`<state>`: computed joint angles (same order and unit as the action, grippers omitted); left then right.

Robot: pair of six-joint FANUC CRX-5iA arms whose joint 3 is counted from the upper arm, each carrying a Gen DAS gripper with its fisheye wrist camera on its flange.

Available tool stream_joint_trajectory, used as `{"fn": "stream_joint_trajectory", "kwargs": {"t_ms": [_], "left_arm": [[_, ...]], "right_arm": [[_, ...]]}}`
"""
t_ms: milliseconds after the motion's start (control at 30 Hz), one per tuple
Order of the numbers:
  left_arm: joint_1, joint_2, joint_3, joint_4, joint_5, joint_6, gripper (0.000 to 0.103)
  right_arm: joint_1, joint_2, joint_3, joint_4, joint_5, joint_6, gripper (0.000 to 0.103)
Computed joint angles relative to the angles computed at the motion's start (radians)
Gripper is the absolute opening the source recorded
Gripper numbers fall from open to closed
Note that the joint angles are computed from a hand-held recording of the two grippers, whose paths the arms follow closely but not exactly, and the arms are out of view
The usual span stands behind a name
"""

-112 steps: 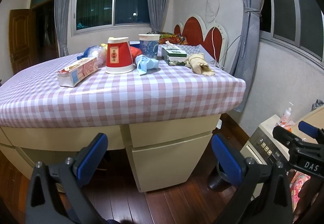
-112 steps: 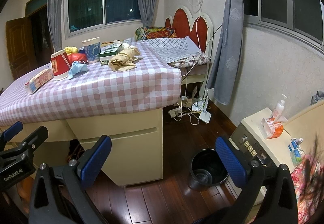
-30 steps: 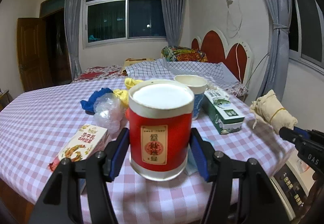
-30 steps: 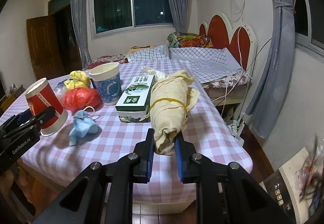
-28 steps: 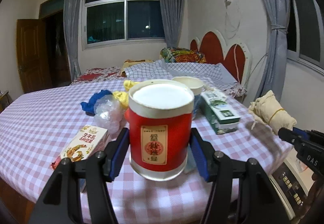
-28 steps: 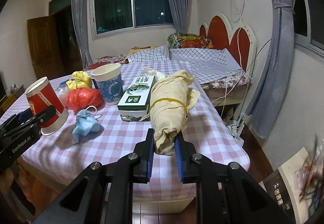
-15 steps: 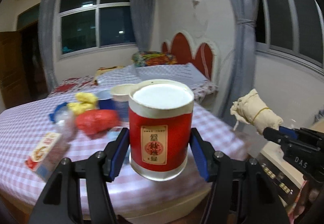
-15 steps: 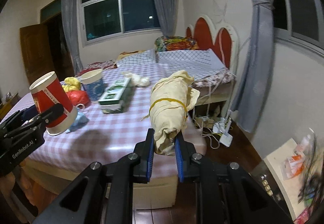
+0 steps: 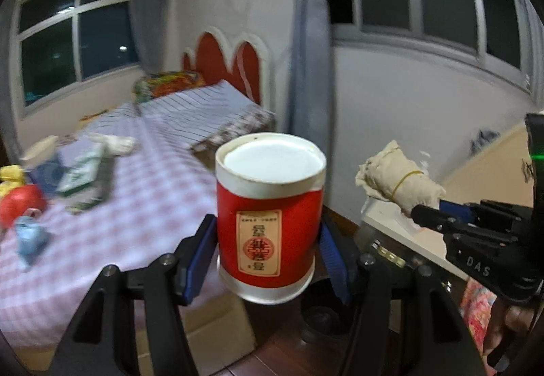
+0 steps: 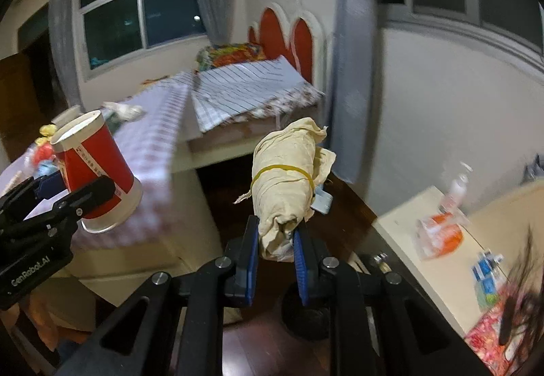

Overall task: Collect trash
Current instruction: 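Carry the red cup and cloth bundle with both tools over the black bin, then open both tools to drop the cup and bundle into the bin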

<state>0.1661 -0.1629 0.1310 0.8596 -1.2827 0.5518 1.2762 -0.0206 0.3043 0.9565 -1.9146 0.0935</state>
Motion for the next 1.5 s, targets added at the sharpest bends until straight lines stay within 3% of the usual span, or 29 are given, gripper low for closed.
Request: {"fn": "stream_joint_trajectory", "kwargs": {"t_ms": [267, 700, 933, 1167, 1267, 1300, 1333, 1400, 1500], "left_arm": [[-0.157, 0.009, -0.076, -0.115, -0.007, 0.028, 0.061], [-0.319, 0.112, -0.128, -0.313, 0.025, 0.083, 0.061], [-0.387, 0.209, -0.113, -0.389, 0.018, 0.118, 0.061], [-0.444, 0.316, -0.089, -0.451, 0.003, 0.137, 0.061], [-0.456, 0.380, -0.061, -0.463, -0.027, 0.145, 0.067], [-0.459, 0.402, -0.058, -0.461, -0.038, 0.141, 0.077], [-0.461, 0.412, -0.052, -0.478, -0.034, 0.150, 0.088], [-0.466, 0.414, -0.047, -0.533, -0.004, 0.191, 0.093], [-0.452, 0.390, -0.042, -0.586, 0.016, 0.230, 0.094]], "right_arm": [[0.034, -0.194, -0.252, -0.150, -0.014, -0.135, 0.020], [-0.117, -0.402, -0.581, -0.418, 0.235, -0.145, 0.020], [-0.253, -0.436, -0.702, -0.558, 0.415, -0.066, 0.020], [-0.409, -0.421, -0.802, -0.676, 0.622, 0.153, 0.021], [-0.481, -0.412, -0.849, -0.744, 0.714, 0.255, 0.021], [-0.504, -0.405, -0.864, -0.768, 0.743, 0.289, 0.022], [-0.518, -0.389, -0.876, -0.777, 0.757, 0.309, 0.027], [-0.535, -0.357, -0.883, -0.791, 0.742, 0.323, 0.090], [-0.534, -0.381, -0.898, -0.787, 0.726, 0.273, 0.094]]}}
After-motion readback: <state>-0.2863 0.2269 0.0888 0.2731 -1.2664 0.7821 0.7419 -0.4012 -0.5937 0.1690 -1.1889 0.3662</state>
